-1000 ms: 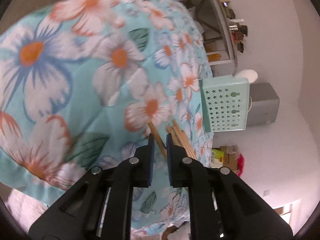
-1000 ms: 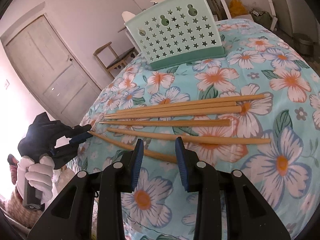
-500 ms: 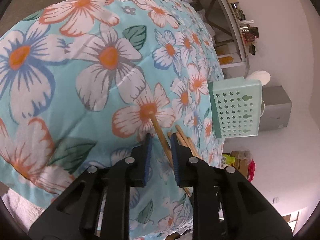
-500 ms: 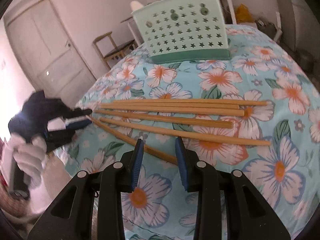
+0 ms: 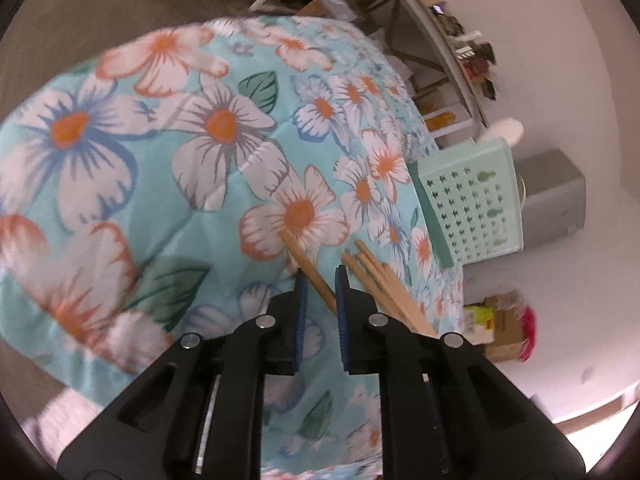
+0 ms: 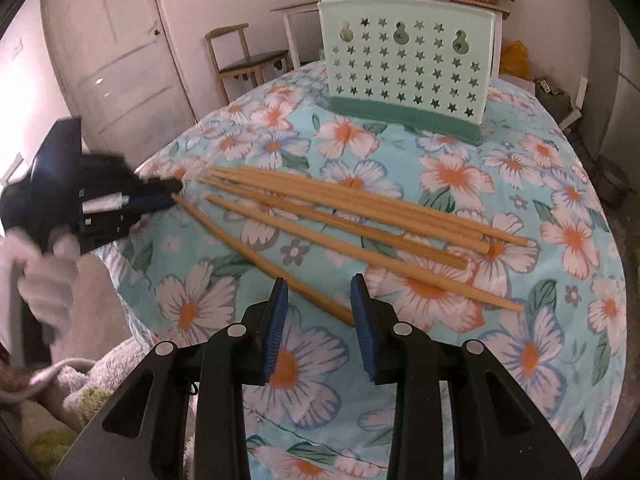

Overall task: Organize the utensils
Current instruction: 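Grasp a wooden chopstick with the left tool while the right tool grasps another, then lift the chopsticks with both tools and carry them over the green holder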

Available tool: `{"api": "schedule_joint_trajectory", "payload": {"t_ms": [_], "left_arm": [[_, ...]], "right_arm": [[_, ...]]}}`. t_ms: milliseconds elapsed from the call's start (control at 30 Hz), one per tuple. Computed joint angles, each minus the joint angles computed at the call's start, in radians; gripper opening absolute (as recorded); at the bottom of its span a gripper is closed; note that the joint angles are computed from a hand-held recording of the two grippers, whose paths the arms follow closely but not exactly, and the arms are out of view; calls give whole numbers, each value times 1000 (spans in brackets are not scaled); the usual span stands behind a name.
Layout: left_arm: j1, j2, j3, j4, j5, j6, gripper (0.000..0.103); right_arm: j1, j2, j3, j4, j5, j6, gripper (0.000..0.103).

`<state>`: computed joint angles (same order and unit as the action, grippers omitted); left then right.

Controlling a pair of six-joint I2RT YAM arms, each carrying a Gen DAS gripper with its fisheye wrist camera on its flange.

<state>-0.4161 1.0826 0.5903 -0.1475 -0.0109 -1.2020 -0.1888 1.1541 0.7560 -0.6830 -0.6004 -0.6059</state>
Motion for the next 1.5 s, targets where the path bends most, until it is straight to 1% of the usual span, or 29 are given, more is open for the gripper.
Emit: {"api": "schedule_joint_trajectory", "payload": {"t_ms": [100, 233, 400, 500, 567, 700, 833, 867, 1100, 1133, 1200, 1333, 1500], "left_arm": [[-38, -38, -19, -20, -60, 66, 16], [-69, -80, -41, -34, -109, 140, 18], [-65, -121, -75, -23, -105, 195, 20], [-74, -134, -85, -17, -114, 208, 20], [-68, -143, -95, -9, -105, 217, 20], [-61, -169, -117, -2, -92, 231, 20], [-61, -178, -128, 6, -91, 237, 20], [-61, -175, -128, 9, -91, 237, 20], [-69, -173, -130, 14, -105, 242, 20], [-72, -167, -127, 17, -108, 241, 20], [-76, -163, -123, 16, -115, 238, 20], [-78, -174, -108, 6, -129, 241, 19], [-49, -223, -65, -11, -142, 256, 13]], "right_arm": [[34, -24, 33, -8, 0, -15, 32], [156, -32, 62, 10, 67, -29, 32], [334, 1, 84, 37, 175, -86, 32], [433, 43, 94, 54, 261, -125, 26], [464, 64, 99, 58, 298, -139, 22], [522, 101, 112, 66, 373, -183, 20], [538, 149, 136, 75, 408, -214, 20], [543, 162, 143, 76, 414, -220, 18], [574, 187, 148, 109, 413, -207, 10], [576, 185, 148, 113, 410, -205, 7], [570, 166, 145, 122, 397, -195, 6], [520, 132, 174, 123, 338, -147, 6], [389, 78, 236, 115, 209, -49, 6]]}}
